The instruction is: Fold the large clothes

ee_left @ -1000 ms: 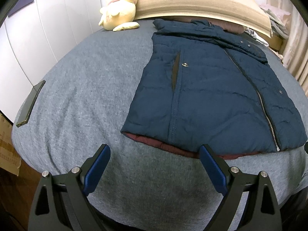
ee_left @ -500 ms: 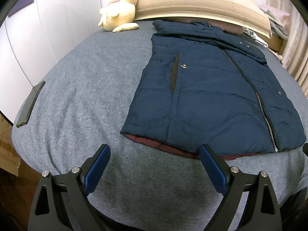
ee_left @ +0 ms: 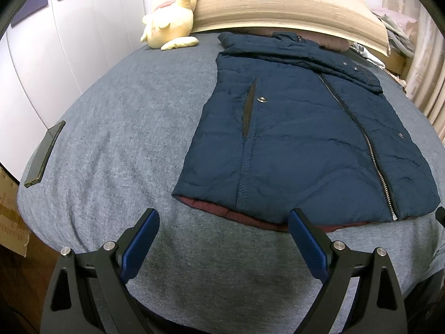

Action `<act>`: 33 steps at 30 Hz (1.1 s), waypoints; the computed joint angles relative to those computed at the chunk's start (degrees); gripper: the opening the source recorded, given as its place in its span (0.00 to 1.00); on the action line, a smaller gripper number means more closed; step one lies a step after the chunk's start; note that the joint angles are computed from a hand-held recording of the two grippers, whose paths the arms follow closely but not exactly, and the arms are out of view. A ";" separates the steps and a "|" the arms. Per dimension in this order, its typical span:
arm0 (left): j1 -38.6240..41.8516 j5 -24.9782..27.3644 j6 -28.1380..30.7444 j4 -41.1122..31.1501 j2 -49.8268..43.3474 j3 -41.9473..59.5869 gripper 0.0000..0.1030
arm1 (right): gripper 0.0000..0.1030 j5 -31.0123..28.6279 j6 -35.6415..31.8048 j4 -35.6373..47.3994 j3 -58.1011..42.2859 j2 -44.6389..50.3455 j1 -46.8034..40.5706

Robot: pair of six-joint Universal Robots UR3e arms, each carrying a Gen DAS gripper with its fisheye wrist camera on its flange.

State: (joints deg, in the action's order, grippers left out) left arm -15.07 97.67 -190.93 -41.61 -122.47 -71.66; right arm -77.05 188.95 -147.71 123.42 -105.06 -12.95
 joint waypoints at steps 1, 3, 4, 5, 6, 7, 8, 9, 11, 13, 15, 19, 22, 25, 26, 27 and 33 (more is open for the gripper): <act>0.03 -0.06 0.02 -0.01 0.02 -0.01 0.91 | 0.87 0.03 0.02 -0.01 -0.04 0.02 -0.01; 0.06 -0.11 0.10 0.21 0.18 -0.15 0.91 | 0.87 -0.13 0.11 -0.06 -0.13 0.10 0.10; 0.02 -0.04 0.13 0.36 0.25 -0.19 0.91 | 0.87 -0.12 0.12 -0.12 -0.17 0.10 0.10; -0.02 -0.04 0.12 0.51 0.31 -0.23 0.91 | 0.87 -0.13 0.15 -0.13 -0.17 0.04 0.12; -0.05 -0.09 0.09 0.59 0.36 -0.26 0.91 | 0.87 -0.15 0.16 -0.15 -0.23 0.03 0.13; -0.01 -0.14 0.12 0.61 0.38 -0.22 0.91 | 0.87 -0.27 0.24 -0.15 -0.29 0.01 0.22; -0.02 -0.16 0.08 0.79 0.41 -0.25 0.91 | 0.87 -0.38 0.31 -0.15 -0.41 0.07 0.30; 0.03 -0.24 0.11 0.97 0.40 -0.30 0.91 | 0.87 -0.43 0.35 -0.16 -0.52 0.10 0.33; 0.00 -0.23 0.22 0.79 0.23 -0.18 0.91 | 0.87 -0.67 0.69 -0.30 -0.66 0.25 0.59; 0.06 -0.30 0.22 0.90 0.13 -0.26 0.91 | 0.87 -0.58 0.74 -0.21 -0.70 0.21 0.47; 0.20 -0.50 0.17 0.78 0.10 -0.33 0.91 | 0.87 0.05 0.51 0.27 -0.60 -0.16 -0.23; 0.78 -0.95 0.12 0.82 0.12 -0.60 0.91 | 0.87 1.47 -0.25 1.36 -0.18 -1.51 -3.27; 2.69 -2.46 -1.56 1.06 0.74 -1.79 0.91 | 0.87 4.61 -1.08 3.20 0.80 -3.73 -8.53; 4.86 -3.21 -3.45 1.06 1.05 -2.55 0.91 | 0.87 6.44 -2.59 4.79 0.40 -3.91 -13.65; 5.63 -3.69 -3.70 0.84 0.97 -2.47 0.91 | 0.87 7.00 -2.74 5.05 0.03 -3.49 -15.03; 6.24 -4.27 -3.77 1.15 0.78 -2.43 0.91 | 0.87 7.69 -2.79 4.98 -0.22 -2.96 -16.48; 6.65 -6.07 -3.36 -0.84 -2.86 1.66 0.91 | 0.87 10.88 -2.74 6.24 -3.76 5.65 -18.96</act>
State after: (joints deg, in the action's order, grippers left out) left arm -8.42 91.59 -194.29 -42.45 -125.32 -70.01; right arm -66.17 186.20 -141.47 119.66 -99.41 -31.91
